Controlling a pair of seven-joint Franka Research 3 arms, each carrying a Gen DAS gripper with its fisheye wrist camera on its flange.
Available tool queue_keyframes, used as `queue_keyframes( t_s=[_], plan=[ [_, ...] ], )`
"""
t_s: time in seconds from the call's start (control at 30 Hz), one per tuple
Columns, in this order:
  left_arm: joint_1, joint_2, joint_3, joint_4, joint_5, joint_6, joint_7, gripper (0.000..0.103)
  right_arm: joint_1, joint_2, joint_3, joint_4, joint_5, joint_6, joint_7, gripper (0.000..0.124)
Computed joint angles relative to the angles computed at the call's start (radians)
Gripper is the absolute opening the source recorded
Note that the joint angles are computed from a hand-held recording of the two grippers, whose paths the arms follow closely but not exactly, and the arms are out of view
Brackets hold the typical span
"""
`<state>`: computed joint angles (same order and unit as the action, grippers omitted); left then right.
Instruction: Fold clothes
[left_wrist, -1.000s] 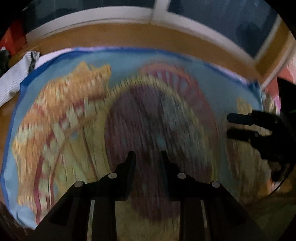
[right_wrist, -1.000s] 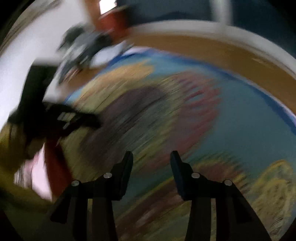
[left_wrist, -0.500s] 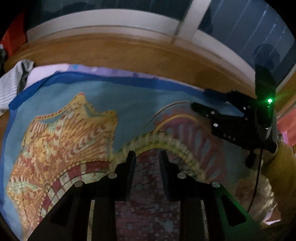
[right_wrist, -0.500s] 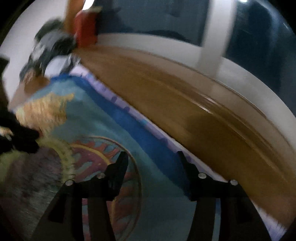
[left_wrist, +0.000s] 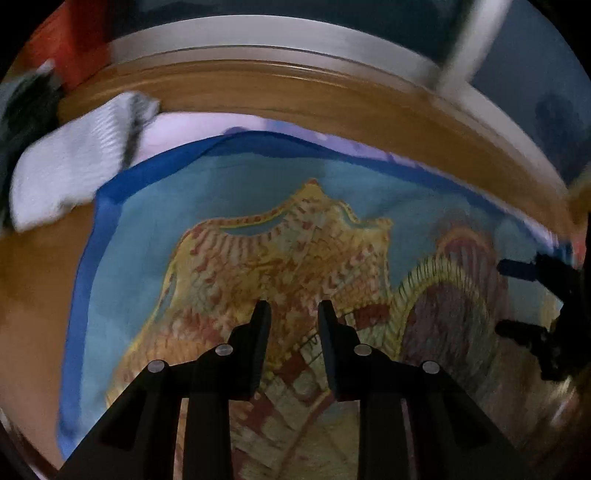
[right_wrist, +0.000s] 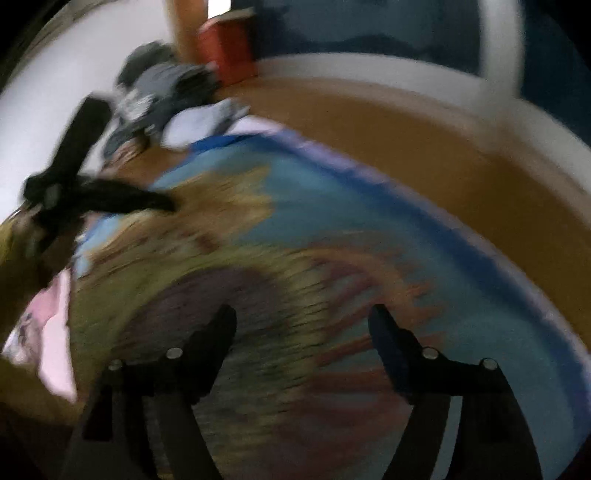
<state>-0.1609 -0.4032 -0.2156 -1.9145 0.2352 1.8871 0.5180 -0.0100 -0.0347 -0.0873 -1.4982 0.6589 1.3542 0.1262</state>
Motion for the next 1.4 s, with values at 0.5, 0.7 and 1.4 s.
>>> queue_keyframes(
  t_s=[0.5,0.7,1.4],
  plan=[
    [-0.001,-0.026,0.116,-0.108,-0.154,0.285,0.465,0.026,0.03,-0.406,-0.008,-0.396,-0.336,0.041,0.054,0.066],
    [0.036,0.031,0.126,-0.079,-0.174,0.344,0.535,0.026,0.002,-0.384,0.002,-0.38,-0.279,0.19,0.295,0.051],
    [-0.097,-0.005,0.061,-0.1,-0.37,0.199,0.605,0.026,0.037,-0.424,-0.028,-0.499,-0.416,0.489,0.634,0.051]
  ],
)
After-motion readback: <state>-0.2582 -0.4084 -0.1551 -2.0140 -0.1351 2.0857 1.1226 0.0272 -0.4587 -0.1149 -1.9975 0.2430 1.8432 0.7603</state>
